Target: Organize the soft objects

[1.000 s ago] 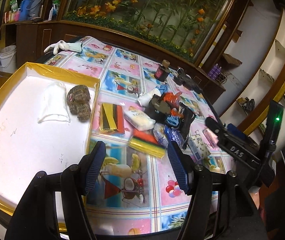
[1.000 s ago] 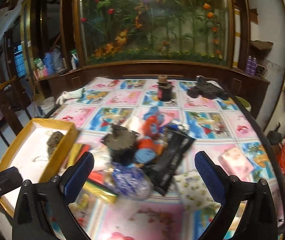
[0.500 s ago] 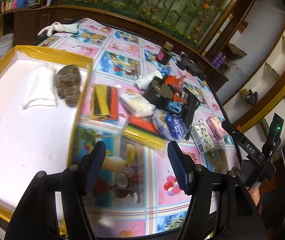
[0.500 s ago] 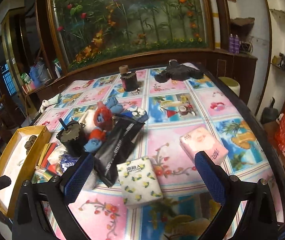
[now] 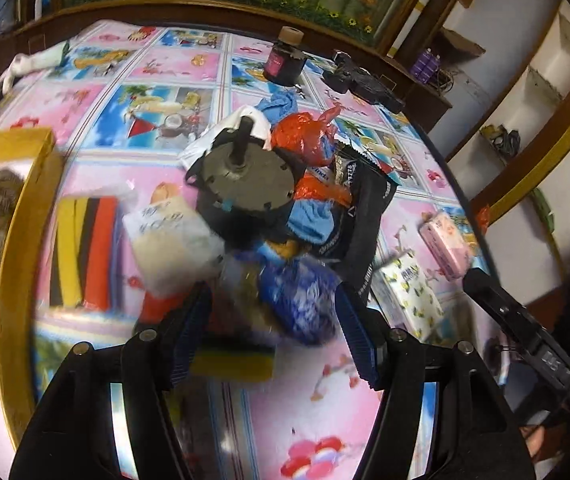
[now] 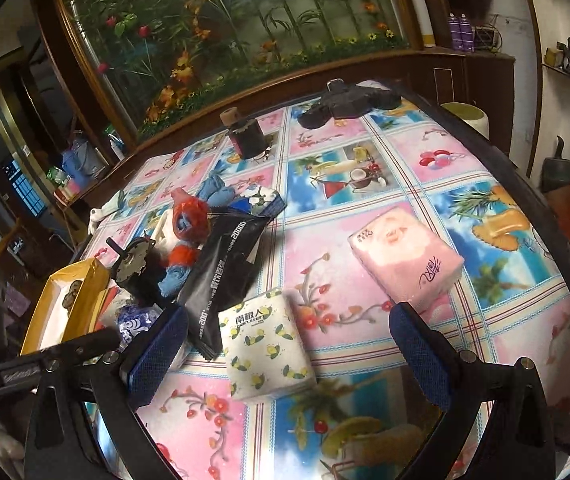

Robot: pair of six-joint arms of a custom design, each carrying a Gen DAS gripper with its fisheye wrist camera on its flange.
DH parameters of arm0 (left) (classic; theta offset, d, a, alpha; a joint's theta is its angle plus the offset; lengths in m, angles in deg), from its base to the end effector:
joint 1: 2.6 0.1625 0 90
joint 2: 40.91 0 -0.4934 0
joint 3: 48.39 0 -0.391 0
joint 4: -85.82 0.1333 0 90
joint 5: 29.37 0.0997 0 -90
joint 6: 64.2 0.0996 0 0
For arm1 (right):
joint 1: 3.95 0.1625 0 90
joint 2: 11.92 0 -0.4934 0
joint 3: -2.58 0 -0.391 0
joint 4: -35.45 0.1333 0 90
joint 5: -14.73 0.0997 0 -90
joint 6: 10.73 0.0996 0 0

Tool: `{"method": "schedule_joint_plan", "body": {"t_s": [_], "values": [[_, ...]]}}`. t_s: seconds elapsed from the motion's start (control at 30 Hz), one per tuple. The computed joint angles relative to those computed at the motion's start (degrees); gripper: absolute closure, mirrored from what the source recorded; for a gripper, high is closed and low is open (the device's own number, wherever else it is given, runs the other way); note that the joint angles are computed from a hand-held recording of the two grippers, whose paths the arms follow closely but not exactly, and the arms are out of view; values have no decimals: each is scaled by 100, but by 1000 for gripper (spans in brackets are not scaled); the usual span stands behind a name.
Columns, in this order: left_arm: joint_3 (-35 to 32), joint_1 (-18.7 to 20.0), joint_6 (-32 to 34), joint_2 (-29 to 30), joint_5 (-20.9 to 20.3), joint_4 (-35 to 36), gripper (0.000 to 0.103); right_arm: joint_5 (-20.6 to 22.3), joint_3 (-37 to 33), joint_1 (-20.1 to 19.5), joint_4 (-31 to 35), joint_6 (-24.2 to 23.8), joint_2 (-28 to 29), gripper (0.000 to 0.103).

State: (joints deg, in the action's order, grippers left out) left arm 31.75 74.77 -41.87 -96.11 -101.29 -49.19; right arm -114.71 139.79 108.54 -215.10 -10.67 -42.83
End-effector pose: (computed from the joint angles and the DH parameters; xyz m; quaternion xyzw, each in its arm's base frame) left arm -0.0064 -0.7797 0.3481 0.2660 0.9358 -0.1584 0.1687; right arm 0.2308 -0.3744 0.0766 0.0120 -0.8517 0.4796 0.2106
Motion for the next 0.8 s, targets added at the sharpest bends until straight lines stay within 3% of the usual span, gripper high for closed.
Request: {"method": "schedule_joint_plan", "body": {"t_s": [0.1,0.23,0.33,0.43,0.5,0.6,0.8], "values": [[76,-71,374,73,201,-30,41,37,-46,-32,111,66,1,1],[260,-118,924,-139,12,516,58,192,-44,-82,177,104,-16,1],[478,-166,1314,-386,-65,778,58,325,-5,-143,250,135,-47,1],[834,-211,1897,-643,-154,435,58,435,29,-188,338,134,-77,1],[1070,-248,2347,-757,-174,55,52,446,1,-185,465,144,-79,1],[1244,-303,2472,-804,-126,-233,34,392,-87,-160,762,151,-97,2],[1503,-374,2306,-685,187,-389,32,37,-443,-51,1537,38,-99,6]]}}
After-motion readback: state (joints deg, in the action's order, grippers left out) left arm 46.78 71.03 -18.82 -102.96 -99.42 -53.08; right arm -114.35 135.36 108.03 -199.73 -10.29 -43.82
